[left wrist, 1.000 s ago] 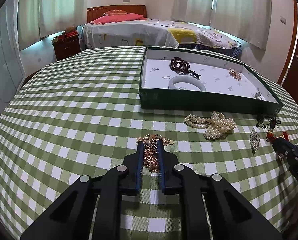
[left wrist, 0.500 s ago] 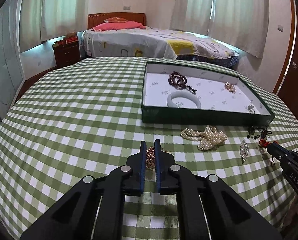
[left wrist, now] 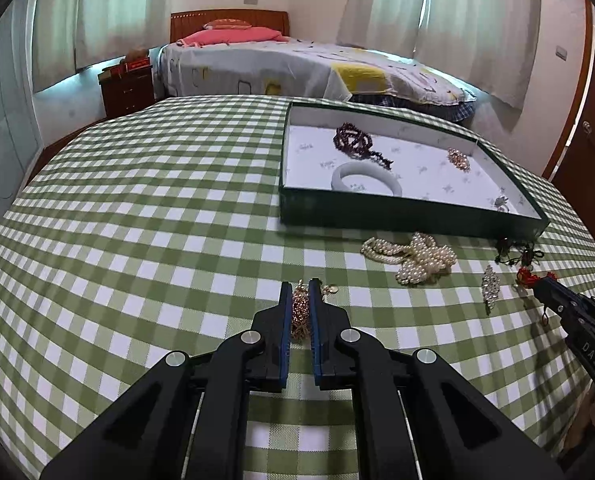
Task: Organize jewelry
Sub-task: 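Lift the gold chain with the left tool while the right tool lifts the tassel charm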
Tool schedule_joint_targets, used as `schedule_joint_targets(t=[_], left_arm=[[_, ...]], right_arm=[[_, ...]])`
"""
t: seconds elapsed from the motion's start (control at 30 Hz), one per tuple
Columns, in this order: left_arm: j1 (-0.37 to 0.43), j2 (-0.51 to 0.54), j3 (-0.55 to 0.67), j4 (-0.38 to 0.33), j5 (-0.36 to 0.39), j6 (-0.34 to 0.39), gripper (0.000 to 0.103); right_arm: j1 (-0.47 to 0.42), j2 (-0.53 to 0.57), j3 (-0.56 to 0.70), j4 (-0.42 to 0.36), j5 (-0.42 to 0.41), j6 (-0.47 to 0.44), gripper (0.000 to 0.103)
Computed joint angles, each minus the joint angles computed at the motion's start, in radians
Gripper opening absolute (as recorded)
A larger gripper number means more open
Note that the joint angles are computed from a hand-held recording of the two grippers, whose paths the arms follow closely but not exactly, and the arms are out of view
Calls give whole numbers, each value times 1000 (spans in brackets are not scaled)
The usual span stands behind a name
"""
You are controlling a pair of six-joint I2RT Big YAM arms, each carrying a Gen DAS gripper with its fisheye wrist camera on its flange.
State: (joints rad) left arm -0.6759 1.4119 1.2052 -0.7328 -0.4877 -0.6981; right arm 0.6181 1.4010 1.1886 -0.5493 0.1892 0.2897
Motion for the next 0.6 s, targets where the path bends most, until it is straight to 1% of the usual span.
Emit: schedule_joint_targets(t=[0.13,0.2,0.33,0.4,0.47,0.6], left_arm=[[-1,14,9,-10,-6,4,13],[1,19,12,-14,0,-1,21],[0,20,10,-14,-7,-5,28],[1,22,11,-21,-11,-7,40],[5,27,13,-24,-1,-11,43],[8,41,20,-17,0,11,43]], right_arm=[[-1,6,1,1,-7,0,11],[-1,6,-1,1,-8,0,11],[-3,9,1,-2,-12,2,11],[-2,11,1,-4,-16,3,11],[-2,12,1,-4,-18,2,11],[-1,13,2,-4,-17,4,11]])
